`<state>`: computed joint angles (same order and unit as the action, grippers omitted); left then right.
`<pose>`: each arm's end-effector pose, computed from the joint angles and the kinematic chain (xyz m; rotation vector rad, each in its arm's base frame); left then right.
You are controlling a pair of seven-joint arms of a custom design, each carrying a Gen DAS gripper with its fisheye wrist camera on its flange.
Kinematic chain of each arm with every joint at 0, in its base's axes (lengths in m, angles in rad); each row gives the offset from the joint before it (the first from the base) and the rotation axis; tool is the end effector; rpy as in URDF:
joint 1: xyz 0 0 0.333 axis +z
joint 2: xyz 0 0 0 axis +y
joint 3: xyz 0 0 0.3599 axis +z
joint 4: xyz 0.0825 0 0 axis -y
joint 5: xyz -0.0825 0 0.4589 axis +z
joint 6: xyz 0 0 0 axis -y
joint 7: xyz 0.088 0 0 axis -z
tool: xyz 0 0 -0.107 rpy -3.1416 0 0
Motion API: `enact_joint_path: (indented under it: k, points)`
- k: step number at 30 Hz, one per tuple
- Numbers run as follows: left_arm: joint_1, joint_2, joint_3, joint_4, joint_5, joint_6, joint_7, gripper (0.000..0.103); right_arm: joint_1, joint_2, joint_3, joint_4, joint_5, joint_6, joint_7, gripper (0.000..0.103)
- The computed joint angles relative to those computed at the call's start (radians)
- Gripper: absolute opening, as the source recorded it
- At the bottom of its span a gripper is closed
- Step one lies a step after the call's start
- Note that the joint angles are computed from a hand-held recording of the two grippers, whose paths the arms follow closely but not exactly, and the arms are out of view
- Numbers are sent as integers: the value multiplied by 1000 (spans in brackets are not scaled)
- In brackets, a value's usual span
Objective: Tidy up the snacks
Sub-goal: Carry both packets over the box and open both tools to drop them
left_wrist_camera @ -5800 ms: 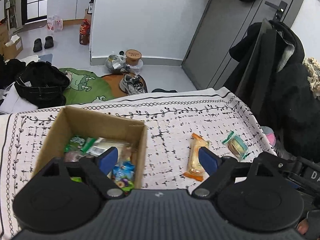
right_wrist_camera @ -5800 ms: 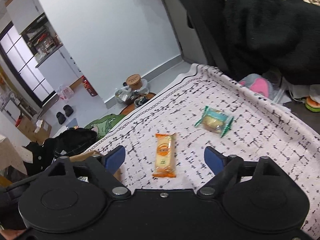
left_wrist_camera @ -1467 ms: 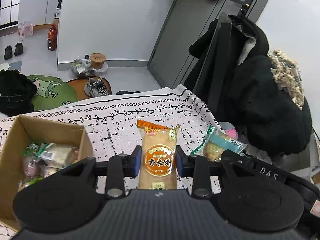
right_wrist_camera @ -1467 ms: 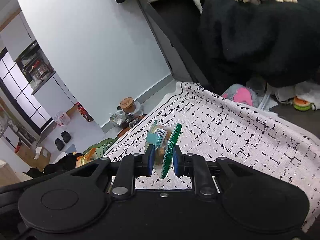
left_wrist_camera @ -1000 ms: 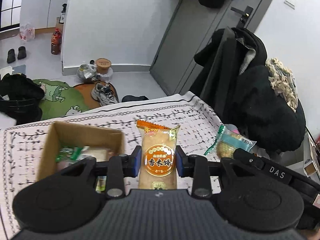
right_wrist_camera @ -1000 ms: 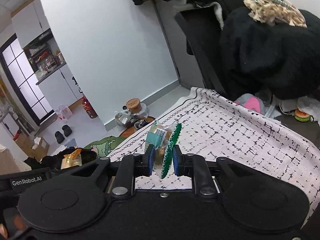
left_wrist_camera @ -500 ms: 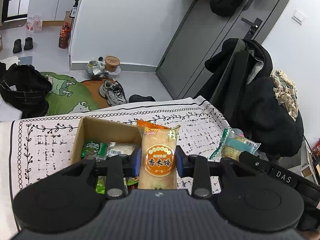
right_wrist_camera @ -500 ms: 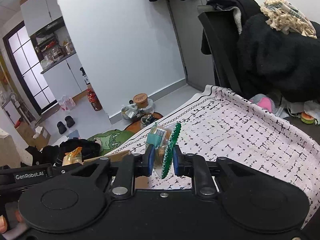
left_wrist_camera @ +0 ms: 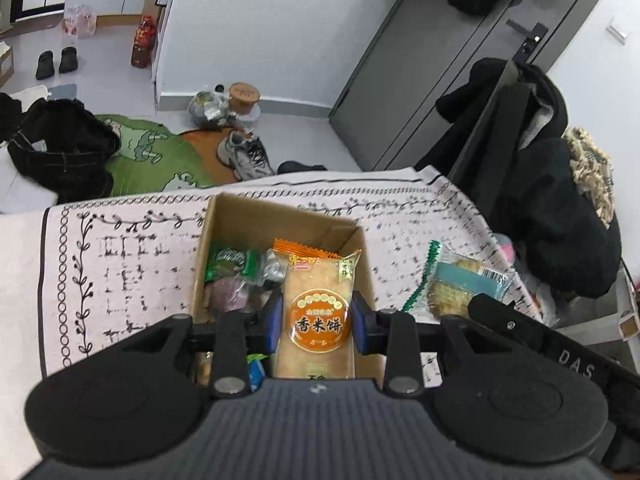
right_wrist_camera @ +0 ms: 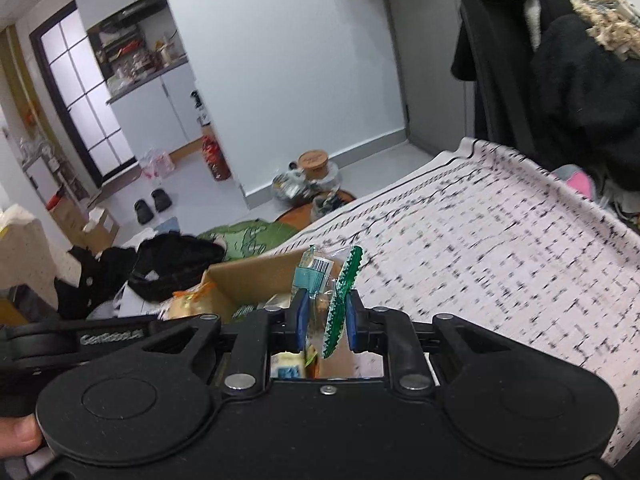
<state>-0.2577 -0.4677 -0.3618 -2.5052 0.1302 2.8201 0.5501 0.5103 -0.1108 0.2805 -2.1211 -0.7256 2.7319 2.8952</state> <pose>0.3975 -0.3080 0.5277 -2.1590 1.6497 -1.0731 0.4185 0.4668 0.5448 -1.6772 1.6034 -0.4173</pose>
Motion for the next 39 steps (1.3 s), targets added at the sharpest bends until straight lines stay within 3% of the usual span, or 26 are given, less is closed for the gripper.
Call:
enact_joint_path:
  k: [6, 16, 20, 25, 31, 39]
  points:
    - [-33, 31, 33, -5, -37, -8, 49, 33, 26, 27, -4, 11, 75, -11, -48, 19]
    - [-17, 54, 19, 10, -21, -54, 43, 41, 58, 41, -17, 18, 189, -26, -148, 22]
    - [-13, 57, 13, 22, -7, -79, 33, 44, 47, 22, -17, 7, 170, -24, -128, 22]
    - [-16, 67, 7, 35, 13, -77, 28, 60, 31, -8, -23, -23, 219, -32, -145, 22]
    - [-25, 95, 3, 73, 33, -106, 36, 70, 3, -48, -19, -55, 247, -36, -157, 28]
    - [-45, 111, -13, 137, 77, -195, 46, 75, -32, -106, -14, -99, 304, -31, -202, 47]
